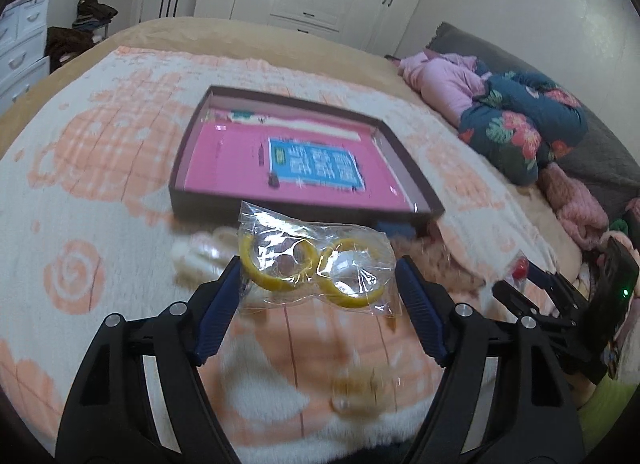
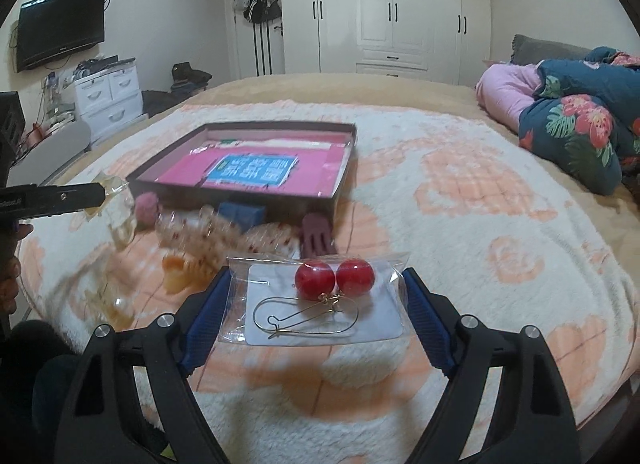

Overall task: Organize jewelry
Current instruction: 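Carry the bangle bag with the left tool while the right tool carries the earring card into the box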

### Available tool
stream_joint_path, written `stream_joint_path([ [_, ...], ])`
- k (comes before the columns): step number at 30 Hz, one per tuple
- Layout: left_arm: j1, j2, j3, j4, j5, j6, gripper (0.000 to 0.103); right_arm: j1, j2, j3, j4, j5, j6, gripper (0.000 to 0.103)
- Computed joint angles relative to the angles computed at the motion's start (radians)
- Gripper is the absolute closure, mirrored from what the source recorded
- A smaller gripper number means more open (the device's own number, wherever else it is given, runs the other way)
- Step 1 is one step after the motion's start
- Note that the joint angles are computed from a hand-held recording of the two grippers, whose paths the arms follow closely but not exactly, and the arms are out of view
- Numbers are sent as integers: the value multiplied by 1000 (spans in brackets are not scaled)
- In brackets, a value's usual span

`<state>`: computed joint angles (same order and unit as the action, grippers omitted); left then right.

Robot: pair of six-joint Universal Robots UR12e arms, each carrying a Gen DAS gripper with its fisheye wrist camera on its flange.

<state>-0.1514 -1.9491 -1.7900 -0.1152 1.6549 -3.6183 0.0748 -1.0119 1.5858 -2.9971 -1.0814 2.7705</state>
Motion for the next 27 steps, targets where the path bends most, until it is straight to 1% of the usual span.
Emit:
stream_joint_path([
  [4,16,-16,26,14,14,-14,36,6,18,-49,20,1,9,22],
  [9,39,-37,59,6,20,-18,36,21,46,-111,46,-1,8,22],
  [11,51,-49,73,9,20,-35,36,28,57,-136,69,-4,5,22],
  [15,62,-66,88,20,35,-64,36,44,87,-198,109,-11,15,22],
  [17,67,-77,100,19,42,-80,36,51,102,-232,143,-7,23,22],
  [19,73,-87,110,10,39,-97,36,62,121,-271,177,-21,21,22],
  [24,87,-109,138,-46,29,-134,36,89,170,-369,284,-40,19,22],
  [27,87,-121,156,-75,39,-109,36,105,199,-424,350,-58,13,22],
])
